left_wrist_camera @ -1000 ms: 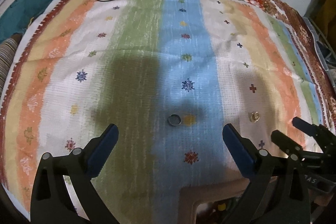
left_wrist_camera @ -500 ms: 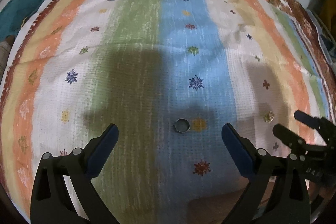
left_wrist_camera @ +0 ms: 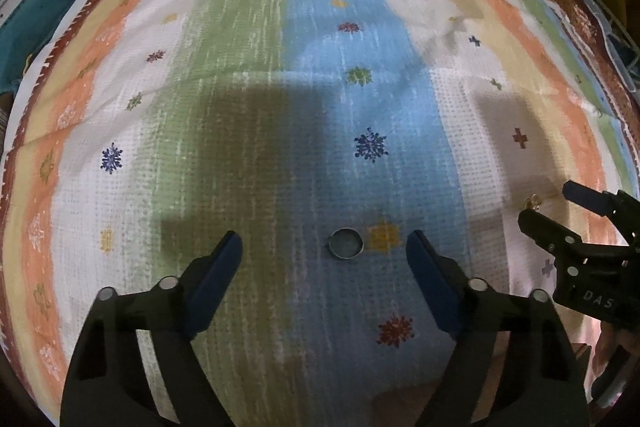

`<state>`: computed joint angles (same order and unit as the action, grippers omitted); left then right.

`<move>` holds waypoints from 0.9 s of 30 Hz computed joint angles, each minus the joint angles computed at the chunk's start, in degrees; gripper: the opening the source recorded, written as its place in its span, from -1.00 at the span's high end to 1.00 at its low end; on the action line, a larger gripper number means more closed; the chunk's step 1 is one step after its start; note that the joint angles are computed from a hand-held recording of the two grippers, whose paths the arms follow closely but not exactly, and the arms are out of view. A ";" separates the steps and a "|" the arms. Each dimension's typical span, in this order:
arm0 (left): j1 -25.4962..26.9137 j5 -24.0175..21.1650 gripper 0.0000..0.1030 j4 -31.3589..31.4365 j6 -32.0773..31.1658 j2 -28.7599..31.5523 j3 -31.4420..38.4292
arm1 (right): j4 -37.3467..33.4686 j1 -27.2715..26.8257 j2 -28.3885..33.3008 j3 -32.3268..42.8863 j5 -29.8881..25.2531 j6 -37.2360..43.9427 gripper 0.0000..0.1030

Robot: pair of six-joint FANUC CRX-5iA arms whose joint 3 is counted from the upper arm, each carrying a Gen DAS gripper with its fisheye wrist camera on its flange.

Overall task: Organize jewelry
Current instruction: 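Move left tool to small silver ring while right tool approaches gold charm, then close left tool on silver ring while right tool closes on gold charm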

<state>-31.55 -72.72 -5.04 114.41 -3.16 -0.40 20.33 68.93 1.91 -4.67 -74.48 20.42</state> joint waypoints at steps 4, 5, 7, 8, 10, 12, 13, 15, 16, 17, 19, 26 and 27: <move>0.11 -0.24 -0.29 0.71 -0.75 0.83 0.15 | -0.41 -0.34 0.50 0.37 0.33 0.79 -0.62; 0.13 -0.28 -0.23 0.80 -1.00 1.03 0.15 | -0.45 -0.36 0.66 0.49 0.37 1.06 -0.62; 0.10 -0.37 -0.19 0.73 -1.35 1.26 0.14 | -0.68 -0.41 0.99 0.79 0.16 1.66 -0.47; 0.07 -0.44 -0.18 0.57 -1.52 1.28 0.10 | -0.71 -0.43 1.39 1.15 -0.37 2.00 -0.39; 0.00 -0.42 -0.15 0.36 -1.82 1.34 0.13 | -0.57 -0.50 1.47 1.13 -0.37 1.99 -0.34; -0.03 -0.36 -0.07 0.24 -2.03 1.34 0.17 | -0.72 -0.64 1.49 1.16 -0.21 2.07 -0.31; -0.07 -0.33 -0.02 0.21 -2.07 1.40 0.21 | -0.71 -0.65 1.51 1.18 -0.22 2.03 -0.24; -0.31 -0.71 0.25 -0.31 -1.88 1.55 0.39 | -0.52 -0.59 1.57 1.20 -0.34 1.85 -0.11; -0.57 -1.03 0.27 -0.75 -1.61 1.80 0.79 | -0.47 -0.51 1.59 1.17 -0.33 1.79 -0.03; -0.71 -1.01 0.31 -0.94 -1.74 1.78 0.80 | -0.48 -0.47 1.62 1.21 -0.37 1.90 0.00; -0.87 -1.06 0.34 -1.11 -1.93 2.07 1.13 | -0.80 -0.51 1.62 1.36 -0.50 2.34 0.17; -1.41 -1.69 0.62 -1.78 -1.59 2.16 1.47 | -2.44 -0.88 1.78 2.36 -0.87 3.89 0.68; -1.32 -1.62 0.62 -1.58 -1.58 2.03 1.32 | -2.59 -0.93 1.66 2.29 -0.70 3.92 0.70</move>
